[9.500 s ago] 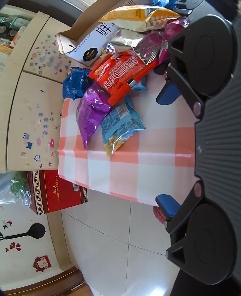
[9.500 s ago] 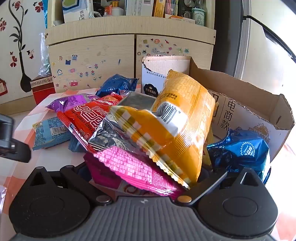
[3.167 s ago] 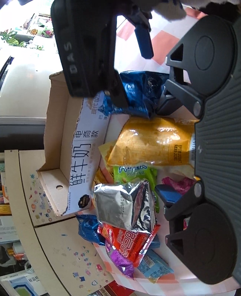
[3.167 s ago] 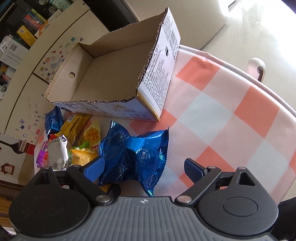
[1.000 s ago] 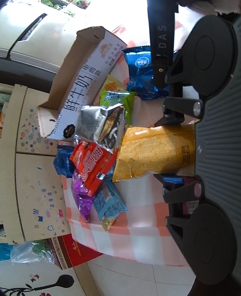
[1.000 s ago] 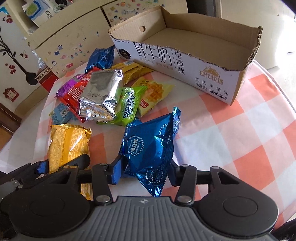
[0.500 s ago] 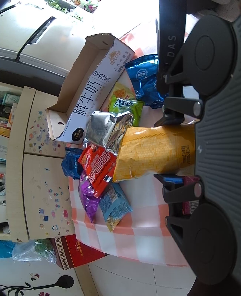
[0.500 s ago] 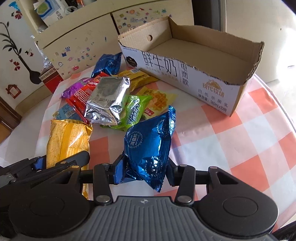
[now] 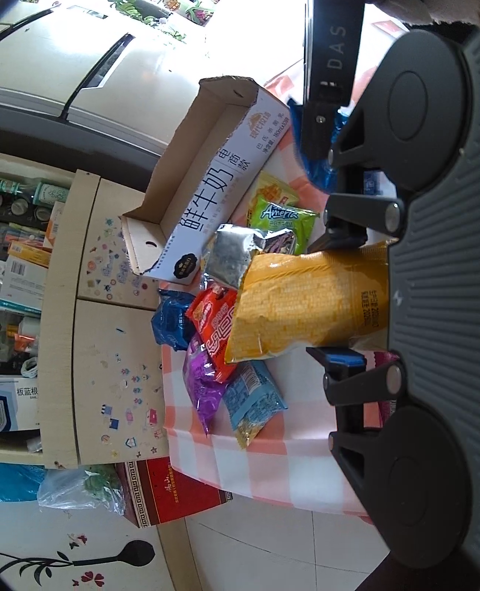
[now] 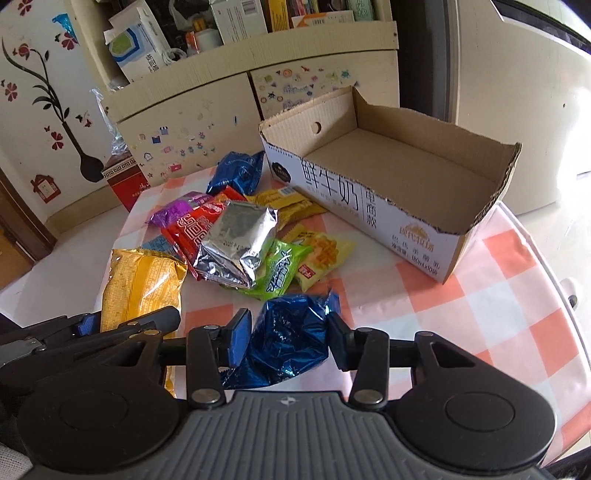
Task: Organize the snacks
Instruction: 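Lift the yellow chip bag with the left tool while right tool lifts blue foil bag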
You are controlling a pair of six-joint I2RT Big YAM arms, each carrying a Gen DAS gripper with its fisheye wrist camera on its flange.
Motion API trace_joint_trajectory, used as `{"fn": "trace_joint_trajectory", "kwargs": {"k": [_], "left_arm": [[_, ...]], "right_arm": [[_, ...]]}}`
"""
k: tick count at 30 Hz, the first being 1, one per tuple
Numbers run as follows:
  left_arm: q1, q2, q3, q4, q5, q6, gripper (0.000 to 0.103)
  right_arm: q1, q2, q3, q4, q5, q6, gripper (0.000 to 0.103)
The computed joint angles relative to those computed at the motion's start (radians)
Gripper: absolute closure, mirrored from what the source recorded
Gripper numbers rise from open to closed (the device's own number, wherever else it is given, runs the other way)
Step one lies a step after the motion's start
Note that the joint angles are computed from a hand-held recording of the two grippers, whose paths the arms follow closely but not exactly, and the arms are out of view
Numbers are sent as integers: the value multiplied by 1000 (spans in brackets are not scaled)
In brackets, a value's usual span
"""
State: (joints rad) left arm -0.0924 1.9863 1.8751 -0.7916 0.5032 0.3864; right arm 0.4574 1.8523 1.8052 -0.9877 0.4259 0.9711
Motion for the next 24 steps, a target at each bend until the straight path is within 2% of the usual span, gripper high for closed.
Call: {"fn": "trace_joint_trajectory", "kwargs": {"k": [4,7,13,17,21,24], "left_arm": [[-1,1,20,-8,16,-29,55],[-5,8,36,-24,24,-47,55],[-11,6,16,-26,-10,-36,55],[-11,14,15,-26,-26,-12,55],[-9,35,34,-46,-54,-8,55],[-6,47,45,-65,-62,-6,55]], "right_arm": [[-7,-16,-3,16,6,-42,59],[-19,-13,-7,24,-41,-57,62],[-33,-2,-48,43,-132,44,66],[-48,-17,-93,65,-171,148,65],[-60,-34,-137,81,-190,247,53],[-58,-29,-133,75,-199,257,31]]}}
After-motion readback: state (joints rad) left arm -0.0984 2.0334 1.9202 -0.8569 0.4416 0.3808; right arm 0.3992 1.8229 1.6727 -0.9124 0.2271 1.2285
